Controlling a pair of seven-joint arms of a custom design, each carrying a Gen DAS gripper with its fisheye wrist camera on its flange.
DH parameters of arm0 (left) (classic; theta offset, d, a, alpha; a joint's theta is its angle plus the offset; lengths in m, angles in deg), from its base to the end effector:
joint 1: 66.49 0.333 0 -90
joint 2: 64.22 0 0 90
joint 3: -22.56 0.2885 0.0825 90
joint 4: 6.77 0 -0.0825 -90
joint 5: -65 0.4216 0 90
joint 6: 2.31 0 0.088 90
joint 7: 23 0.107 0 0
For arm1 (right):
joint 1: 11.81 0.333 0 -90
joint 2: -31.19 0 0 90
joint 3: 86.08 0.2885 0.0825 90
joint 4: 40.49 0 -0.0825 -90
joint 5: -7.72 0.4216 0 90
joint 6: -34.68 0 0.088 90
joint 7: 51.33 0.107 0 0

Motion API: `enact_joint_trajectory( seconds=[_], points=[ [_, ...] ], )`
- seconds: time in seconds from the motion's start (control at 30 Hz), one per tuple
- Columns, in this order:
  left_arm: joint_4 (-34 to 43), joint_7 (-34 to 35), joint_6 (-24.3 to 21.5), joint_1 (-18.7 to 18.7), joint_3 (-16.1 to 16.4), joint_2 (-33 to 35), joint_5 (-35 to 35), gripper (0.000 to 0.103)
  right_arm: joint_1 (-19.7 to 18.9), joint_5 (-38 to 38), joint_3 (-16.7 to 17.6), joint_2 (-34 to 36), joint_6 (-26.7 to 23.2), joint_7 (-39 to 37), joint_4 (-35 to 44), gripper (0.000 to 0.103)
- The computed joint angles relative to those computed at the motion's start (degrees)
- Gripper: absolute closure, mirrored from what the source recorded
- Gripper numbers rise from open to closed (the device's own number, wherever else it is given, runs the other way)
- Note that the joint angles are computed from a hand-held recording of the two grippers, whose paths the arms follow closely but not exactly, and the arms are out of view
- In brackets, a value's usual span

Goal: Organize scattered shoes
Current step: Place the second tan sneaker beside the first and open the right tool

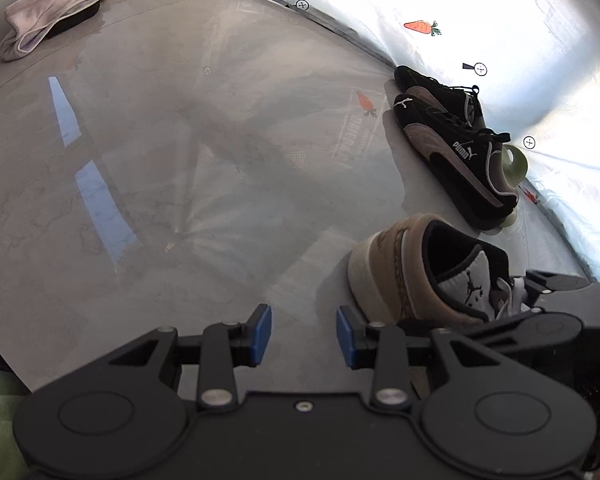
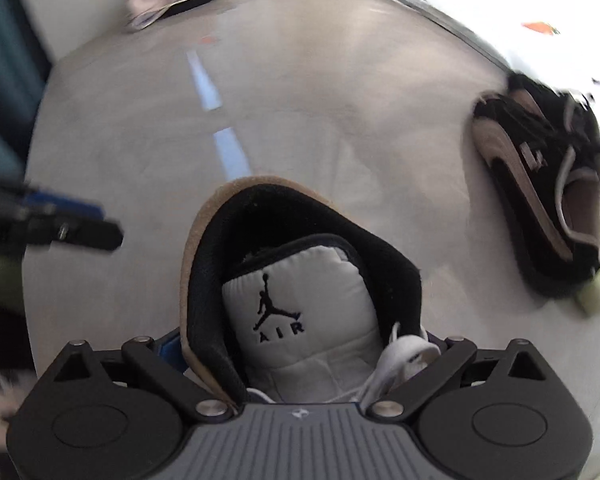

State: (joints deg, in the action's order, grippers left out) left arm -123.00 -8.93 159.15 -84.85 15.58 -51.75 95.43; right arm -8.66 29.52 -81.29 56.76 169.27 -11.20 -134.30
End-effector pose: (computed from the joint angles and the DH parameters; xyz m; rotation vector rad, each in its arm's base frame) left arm 0.5788 -0.2992 0.3517 -2.3575 1.5001 -0.8452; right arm 0.7135 0.0986 0.3446 -2.5036 1.0702 -0.1381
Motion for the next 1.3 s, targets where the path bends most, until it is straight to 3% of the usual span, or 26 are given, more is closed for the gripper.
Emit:
enact_joint_trajectory(
  seconds=[0.07, 0.13, 0.3, 0.37, 0.47, 0.6, 0.73, 1.3],
  points=[
    [0.0, 0.0, 0.2, -0.3, 0.1, -0.2, 1.1, 0.066, 1.0, 1.3, -1.1, -0.1, 1.0, 10.2, -0.4, 0.004],
    [-0.3, 0.7, 0.7, 0.0, -0.1, -0.2, 0.6, 0.065, -0.5, 4.7, -0.3, -1.1, 1.2, 11.8, -1.8, 0.004],
    [-0.4, 2.9, 1.6, 0.7, -0.5, 0.4, -2.2, 0.065, -2.7, 10.9, 0.7, -5.0, 5.0, 6.9, -7.8, 0.004],
    [-0.3, 3.3, 2.2, 0.5, -0.3, 0.5, -2.5, 0.065, -1.6, 8.9, -0.1, -4.9, 5.9, 7.8, -8.6, 0.005],
    [-0.2, 3.1, 2.1, -0.3, 0.4, 0.2, -1.1, 0.065, -0.6, 8.7, 0.0, -4.1, 10.2, 10.1, -9.7, 0.015],
    [-0.7, 2.4, 1.6, -0.6, 0.5, -0.6, 0.6, 0.065, 1.2, 9.0, -0.6, -7.7, 19.0, 18.7, -16.5, 0.018],
    [-1.1, 1.9, 1.6, -0.2, 0.2, -1.0, 1.1, 0.065, 1.6, 6.8, -1.4, -9.7, 23.3, 25.8, -20.5, 0.019],
    [1.2, 10.2, 2.0, -1.2, -0.8, 0.7, -2.9, 0.065, 0.0, -3.1, -5.1, -14.7, 29.7, 46.9, -29.1, 0.021]
  ],
)
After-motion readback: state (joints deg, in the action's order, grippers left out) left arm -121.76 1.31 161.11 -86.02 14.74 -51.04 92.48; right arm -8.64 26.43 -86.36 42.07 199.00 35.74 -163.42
